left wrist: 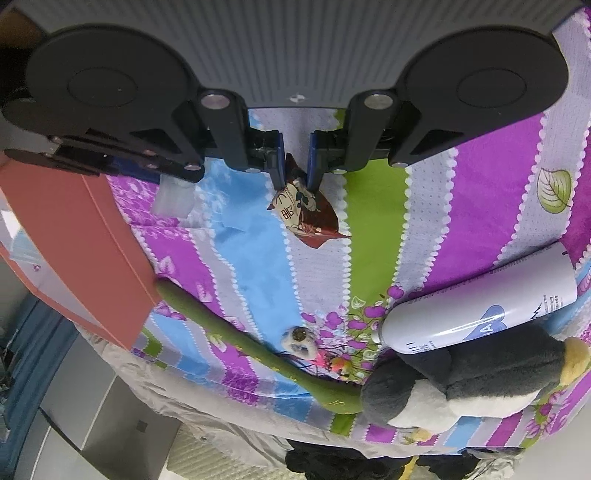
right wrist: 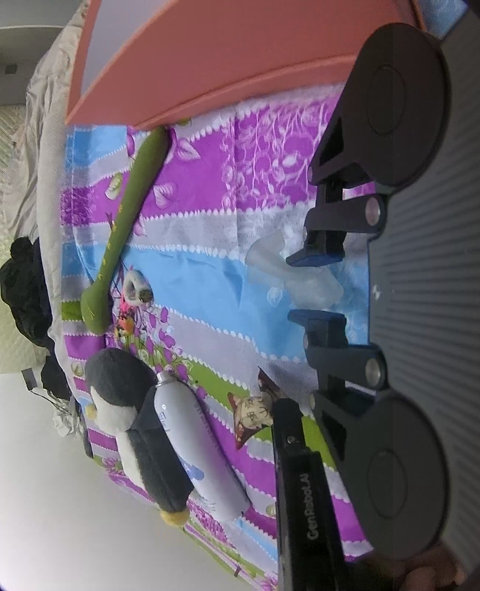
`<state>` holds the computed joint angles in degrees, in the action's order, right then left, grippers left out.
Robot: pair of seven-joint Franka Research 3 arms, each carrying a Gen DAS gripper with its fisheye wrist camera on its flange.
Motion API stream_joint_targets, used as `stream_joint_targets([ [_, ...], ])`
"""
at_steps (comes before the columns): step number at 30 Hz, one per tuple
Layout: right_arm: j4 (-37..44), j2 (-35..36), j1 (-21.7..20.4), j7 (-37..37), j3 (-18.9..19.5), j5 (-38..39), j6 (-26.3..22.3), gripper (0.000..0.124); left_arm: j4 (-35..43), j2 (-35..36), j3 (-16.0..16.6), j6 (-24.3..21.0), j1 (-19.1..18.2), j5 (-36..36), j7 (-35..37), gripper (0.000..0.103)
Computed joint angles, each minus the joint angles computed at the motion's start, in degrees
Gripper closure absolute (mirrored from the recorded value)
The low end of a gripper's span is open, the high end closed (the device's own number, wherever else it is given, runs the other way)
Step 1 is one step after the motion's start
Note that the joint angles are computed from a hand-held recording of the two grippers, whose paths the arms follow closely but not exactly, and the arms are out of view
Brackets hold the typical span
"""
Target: Organize soft objects
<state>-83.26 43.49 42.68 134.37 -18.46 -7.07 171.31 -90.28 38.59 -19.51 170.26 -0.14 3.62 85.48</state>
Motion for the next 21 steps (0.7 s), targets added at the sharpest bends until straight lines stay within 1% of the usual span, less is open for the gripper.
stream_joint_targets([
  [2,-2.3,-1.6,1.7,1.0,-1.9,-0.7,0.3,0.096,-1.8,-1.3,-0.8,0.5,0.7,-0.3,0.3,0.088],
  [7,-8.5,-6.1,5.7,3.7,-5.7,-3.5,1.2,0.096,-7.4,-5.1,-4.1,1.9,3.7,-1.9,2.1,0.088],
  [14,-15.0,-11.2,10.8,8.3,-9.8,-8.7,2.1,0.096,-15.9,-11.7,-8.5,4.6,7.7,-4.8,4.7,0.089],
  [21,-20.0,-16.3,15.6,15.7,-14.0,-16.1,2.3,0.096,-20.5,-16.8,-13.0,5.4,11.5,-9.3,7.9,0.088],
])
